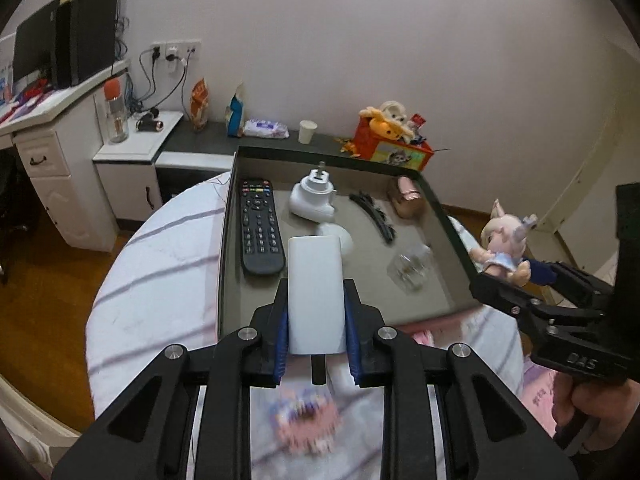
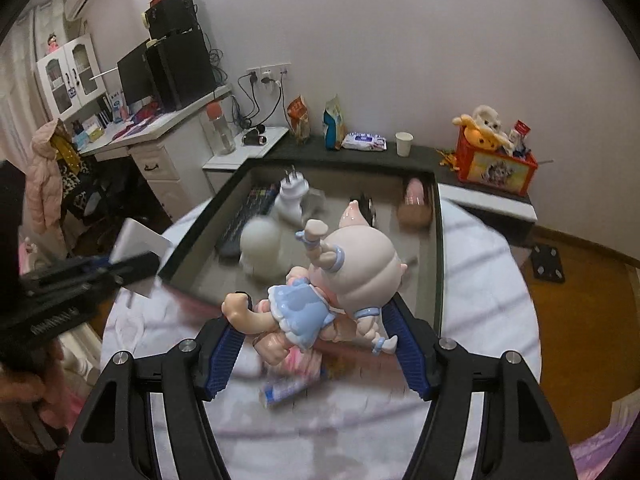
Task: Organize rigid objects
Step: 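Carry the charger and doll into the pink box and open both tools, then withdraw both tools from the box toward the remaining items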
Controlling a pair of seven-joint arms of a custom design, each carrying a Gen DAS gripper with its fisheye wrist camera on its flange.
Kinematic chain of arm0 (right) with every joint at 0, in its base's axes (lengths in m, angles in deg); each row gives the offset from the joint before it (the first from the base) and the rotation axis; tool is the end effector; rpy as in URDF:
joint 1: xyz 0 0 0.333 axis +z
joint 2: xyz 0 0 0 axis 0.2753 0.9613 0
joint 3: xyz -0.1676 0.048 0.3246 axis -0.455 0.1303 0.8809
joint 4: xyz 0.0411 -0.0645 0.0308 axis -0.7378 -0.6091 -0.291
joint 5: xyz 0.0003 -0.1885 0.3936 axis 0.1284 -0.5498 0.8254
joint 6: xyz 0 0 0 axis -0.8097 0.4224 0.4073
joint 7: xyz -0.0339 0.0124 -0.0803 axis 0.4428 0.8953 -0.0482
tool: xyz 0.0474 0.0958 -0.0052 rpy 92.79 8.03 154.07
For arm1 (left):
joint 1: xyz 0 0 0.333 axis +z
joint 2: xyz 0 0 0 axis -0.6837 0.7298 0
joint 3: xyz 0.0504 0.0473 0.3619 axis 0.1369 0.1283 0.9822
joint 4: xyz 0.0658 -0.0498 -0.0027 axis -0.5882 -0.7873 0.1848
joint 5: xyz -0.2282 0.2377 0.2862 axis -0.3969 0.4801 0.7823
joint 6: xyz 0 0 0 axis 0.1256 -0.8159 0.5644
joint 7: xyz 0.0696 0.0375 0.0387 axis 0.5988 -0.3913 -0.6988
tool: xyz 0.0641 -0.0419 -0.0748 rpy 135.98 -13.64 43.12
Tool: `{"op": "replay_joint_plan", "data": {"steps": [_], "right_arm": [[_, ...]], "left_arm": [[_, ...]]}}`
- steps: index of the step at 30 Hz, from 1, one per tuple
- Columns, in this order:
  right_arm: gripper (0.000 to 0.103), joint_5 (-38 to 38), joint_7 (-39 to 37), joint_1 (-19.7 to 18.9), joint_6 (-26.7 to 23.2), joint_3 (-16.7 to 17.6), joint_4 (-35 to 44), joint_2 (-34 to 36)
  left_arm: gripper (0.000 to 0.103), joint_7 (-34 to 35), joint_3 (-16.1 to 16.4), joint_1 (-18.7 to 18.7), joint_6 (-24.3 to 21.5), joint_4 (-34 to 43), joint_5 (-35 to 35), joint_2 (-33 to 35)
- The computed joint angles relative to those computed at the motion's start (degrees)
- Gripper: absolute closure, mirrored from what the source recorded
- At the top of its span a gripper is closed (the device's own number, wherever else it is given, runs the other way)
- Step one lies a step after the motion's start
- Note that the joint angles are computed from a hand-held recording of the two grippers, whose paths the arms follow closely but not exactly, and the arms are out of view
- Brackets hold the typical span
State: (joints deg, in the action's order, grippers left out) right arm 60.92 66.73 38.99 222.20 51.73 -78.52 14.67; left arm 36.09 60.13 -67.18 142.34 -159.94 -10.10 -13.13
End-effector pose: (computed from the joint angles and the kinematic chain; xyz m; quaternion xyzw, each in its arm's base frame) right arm 0.4256 0.3460 0.5539 -0.7437 0.5567 -0.1737 0.3267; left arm 0.4255 -0.4453 0.5324 -0.6479 0.6627 -0.3443 0.1499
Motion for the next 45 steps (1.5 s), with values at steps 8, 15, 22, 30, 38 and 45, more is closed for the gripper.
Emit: {"op": "replay_joint_plan", "data": {"steps": [8,15,22,30,38,45], "right_arm": [[0.034,3.4,-5.4,2.3,-2.5,-2.2,7.0,9.5],[0.034,5.5,-7.7,3.8,-3.8,-3.4,8.9,13.1],[0.033,3.5,-7.8,4.4,-5.7,-4.1,10.2,14.5],[0.009,-2.9,-0.8,4.2,-4.9,-4.0,8.5,11.7],[0.000,-10.9,12.6,1.4,-0.8,-1.0,1.6,2.5],[0.000,-12.9,19.8,-2.7,0.5,4.3,-5.0,-7.7]], "left_arm": [[0.080,4.6,2.1,-1.3,-1.6,4.6,-4.8,6.6],[0.080,5.6,3.6,-2.6,-2.7,5.6,-6.7,8.5],[0.059,4.6,4.2,-3.6,-6.8,6.6,-4.1,8.4],[0.002,-2.0,3.0,-3.9,-12.1,6.0,4.5,4.4],[0.001,-5.7,-0.4,-2.2,-13.4,2.4,9.0,-2.6],[0.001,-9.4,-5.0,-0.6,-15.0,-1.6,10.7,-9.8]]}}
